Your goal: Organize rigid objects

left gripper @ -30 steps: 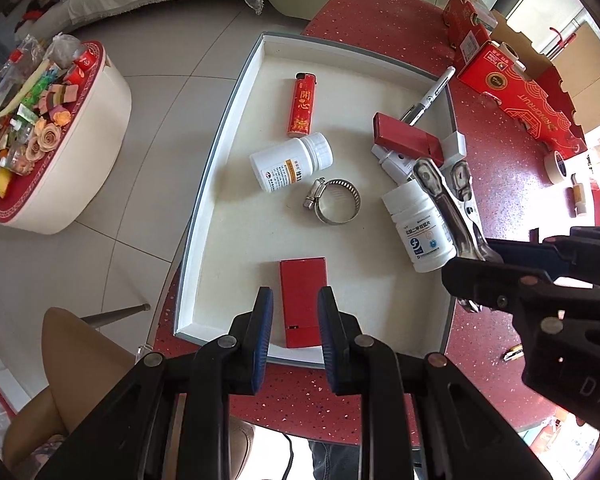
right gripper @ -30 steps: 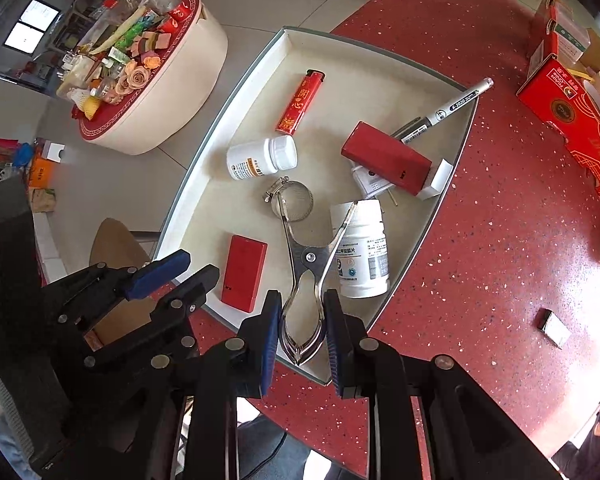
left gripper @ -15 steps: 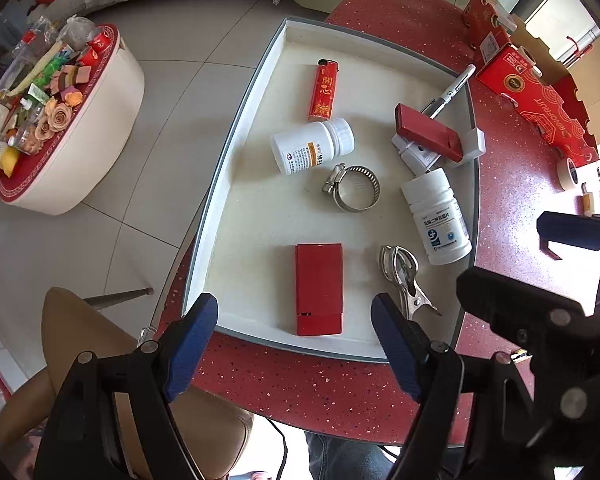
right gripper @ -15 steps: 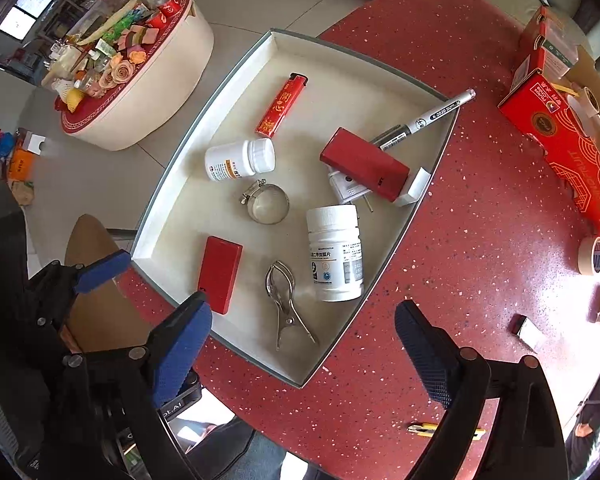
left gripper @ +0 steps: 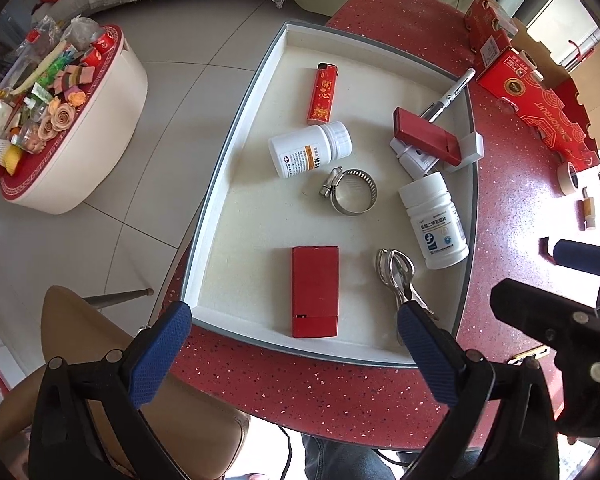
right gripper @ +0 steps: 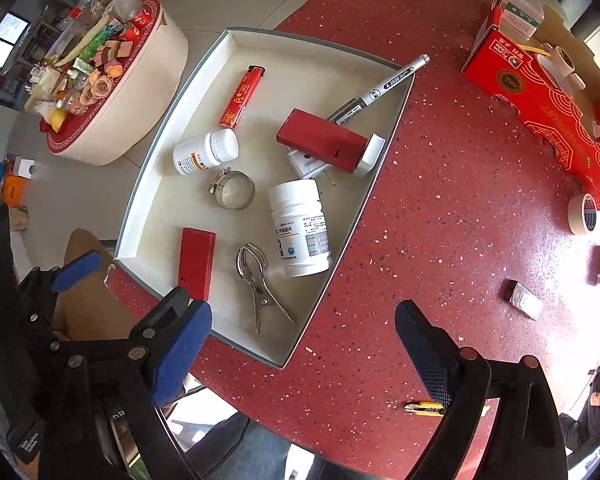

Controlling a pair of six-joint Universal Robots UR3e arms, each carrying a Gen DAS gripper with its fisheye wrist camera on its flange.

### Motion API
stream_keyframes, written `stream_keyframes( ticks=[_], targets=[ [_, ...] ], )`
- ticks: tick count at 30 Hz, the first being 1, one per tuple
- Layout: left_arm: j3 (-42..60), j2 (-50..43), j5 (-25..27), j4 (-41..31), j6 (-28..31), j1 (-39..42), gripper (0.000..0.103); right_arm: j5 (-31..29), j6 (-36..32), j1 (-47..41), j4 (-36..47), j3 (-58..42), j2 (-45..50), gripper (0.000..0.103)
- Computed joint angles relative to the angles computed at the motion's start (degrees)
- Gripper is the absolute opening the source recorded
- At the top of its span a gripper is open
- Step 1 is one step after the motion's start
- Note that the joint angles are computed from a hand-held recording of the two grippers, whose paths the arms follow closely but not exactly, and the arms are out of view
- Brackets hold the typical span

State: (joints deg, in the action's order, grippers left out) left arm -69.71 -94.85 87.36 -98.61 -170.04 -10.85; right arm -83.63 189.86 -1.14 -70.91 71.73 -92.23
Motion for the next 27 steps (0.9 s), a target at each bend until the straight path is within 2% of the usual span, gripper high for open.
stream_keyframes(
  ticks=[6,9,12,13,17,22,24,27],
  targets=[
    [0.49,0.66,-1.75,-0.28,-0.95,1.31,0.103,0.52,0.07,-0.25,0.08,-0.13,-0.81,0.094],
    [0.02,3.07,-2.09,2.37,-0.76,2.07,0.103,0.92,0.45,-1.18,-0.61,-0.31,-2.21,0.094],
    [4.63,1.94,-0.61,0.85,-1.12,1.45,0.103,1.09,0.11,-2.37,-2.04,0.00,-4.64,0.094],
    [6.32,1.12,0.29,0.07,-1.60,0.96,0.103,0.92,0.03,-2.68,-2.59,0.17,-5.35,0.103],
    [10.65,-1.27,-6.22,-6.74,-0.63,4.29,0.103,0.87,0.24,-3.76,-2.93,-0.18,-6.94,0.103],
    [10.35,-1.66,-1.89,-6.46,-1.37,1.46,0.103,-1.08,1.99,-2.70,-1.81,-2.42,-5.87,0.103],
    [9.69,-1.52,1.60,-5.60,-1.62,-0.41,0.103,-4.27,2.56,-0.66,0.06,-5.31,-3.63,0.103],
    [8.02,-0.52,4.15,-4.61,-1.36,-1.22,0.103,-8.24,3.39,2.07,1.66,-8.67,-0.41,0.103]
  ],
)
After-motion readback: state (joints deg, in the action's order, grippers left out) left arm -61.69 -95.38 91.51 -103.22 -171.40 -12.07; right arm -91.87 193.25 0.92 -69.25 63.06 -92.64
